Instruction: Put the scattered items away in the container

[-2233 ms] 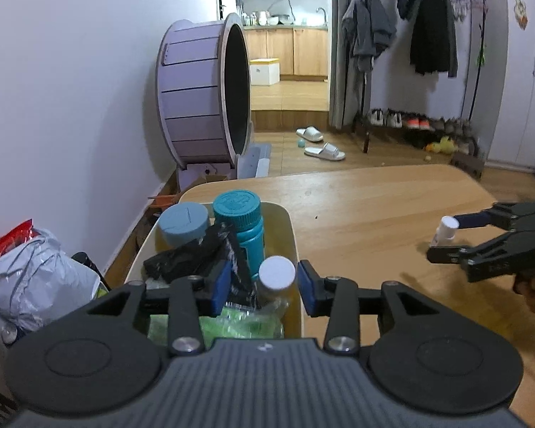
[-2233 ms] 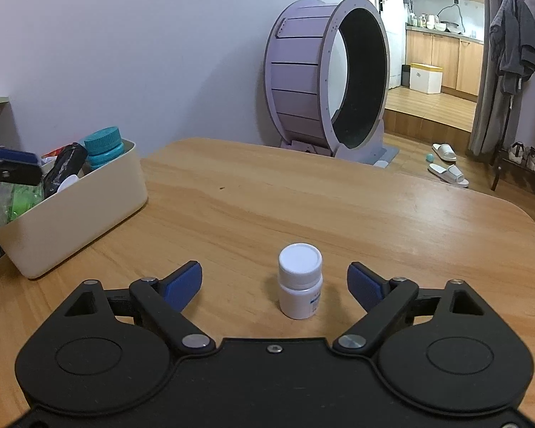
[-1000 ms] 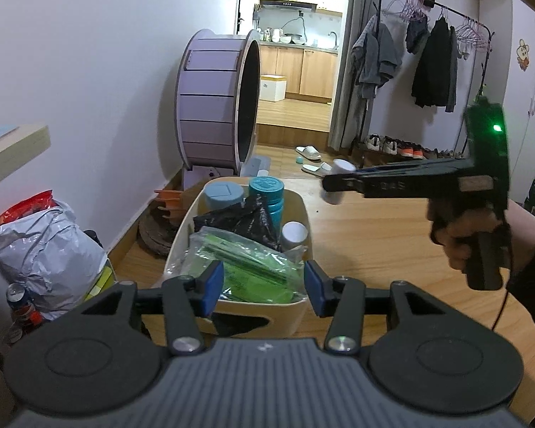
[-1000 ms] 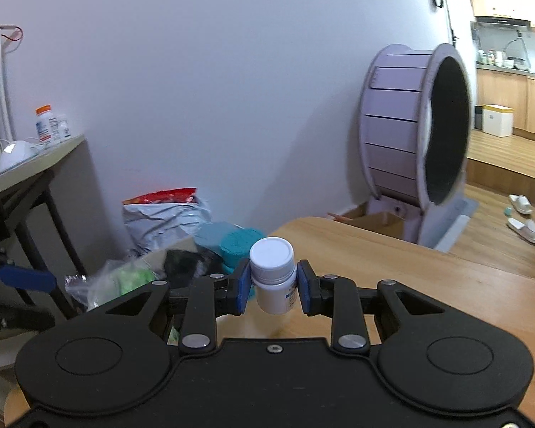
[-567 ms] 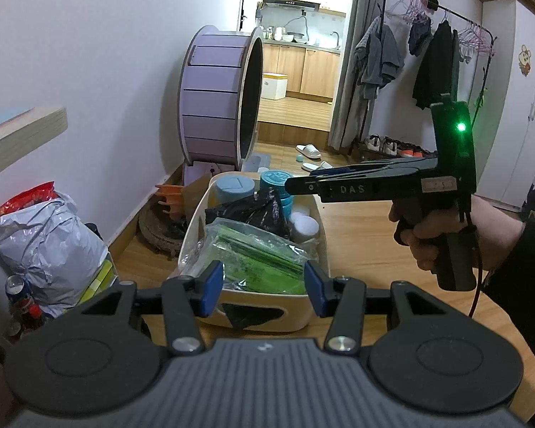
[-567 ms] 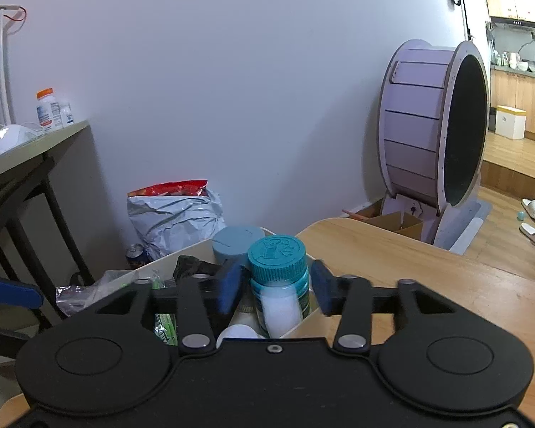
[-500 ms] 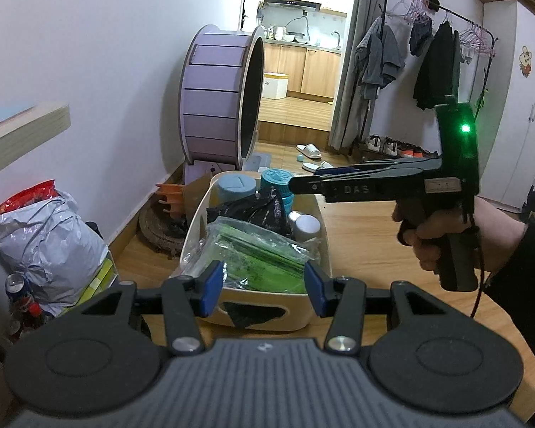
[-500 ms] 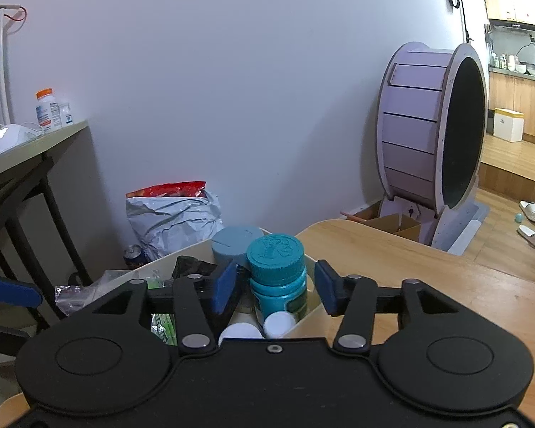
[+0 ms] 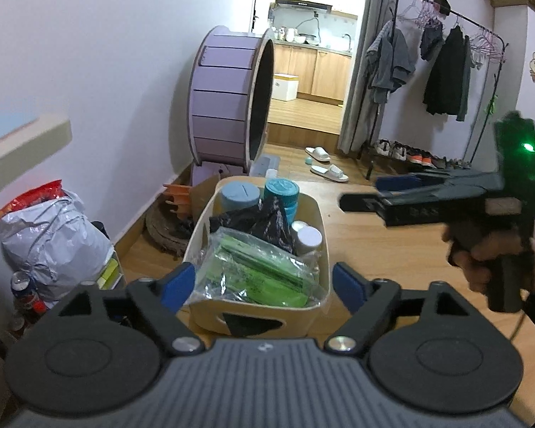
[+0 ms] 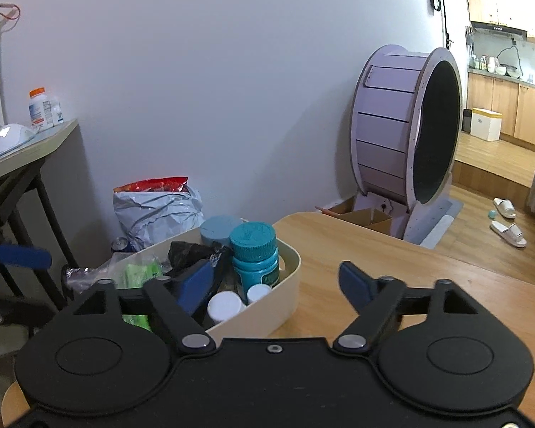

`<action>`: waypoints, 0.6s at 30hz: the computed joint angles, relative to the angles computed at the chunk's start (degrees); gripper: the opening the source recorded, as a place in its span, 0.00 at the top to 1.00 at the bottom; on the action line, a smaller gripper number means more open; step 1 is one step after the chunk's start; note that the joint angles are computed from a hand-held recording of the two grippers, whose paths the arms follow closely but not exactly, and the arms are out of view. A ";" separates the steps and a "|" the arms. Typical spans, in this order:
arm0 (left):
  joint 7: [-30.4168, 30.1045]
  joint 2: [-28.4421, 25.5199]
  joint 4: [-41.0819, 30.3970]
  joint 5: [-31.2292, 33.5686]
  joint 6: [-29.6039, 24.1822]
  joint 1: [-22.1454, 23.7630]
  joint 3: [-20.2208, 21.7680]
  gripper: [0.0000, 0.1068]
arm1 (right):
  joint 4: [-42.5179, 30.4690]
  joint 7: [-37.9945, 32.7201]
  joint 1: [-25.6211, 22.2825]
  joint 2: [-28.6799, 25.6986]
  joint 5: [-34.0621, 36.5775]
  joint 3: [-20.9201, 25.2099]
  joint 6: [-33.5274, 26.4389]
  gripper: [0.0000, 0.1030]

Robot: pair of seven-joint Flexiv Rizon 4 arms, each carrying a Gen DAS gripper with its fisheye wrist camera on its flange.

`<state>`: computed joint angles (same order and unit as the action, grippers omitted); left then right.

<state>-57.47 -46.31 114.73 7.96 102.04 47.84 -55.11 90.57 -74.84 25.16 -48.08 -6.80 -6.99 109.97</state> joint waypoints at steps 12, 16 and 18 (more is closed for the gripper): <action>-1.18 9.99 -0.22 -9.91 -6.83 -6.63 8.54 0.04 | 5.46 0.58 2.86 6.95 -2.44 -1.47 -9.24 0.00; -0.22 13.06 -0.39 -13.75 -8.95 -9.82 12.61 0.04 | 6.01 1.46 2.38 8.86 -5.61 -0.59 -13.29 0.00; 0.53 14.69 -0.40 -15.20 -10.00 -11.54 14.82 0.04 | 5.76 2.22 1.93 9.58 -7.23 0.01 -16.08 0.00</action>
<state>-56.94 -31.62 114.34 -7.23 92.05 36.30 -40.29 96.33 -72.63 27.09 -38.50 -14.03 -6.97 93.89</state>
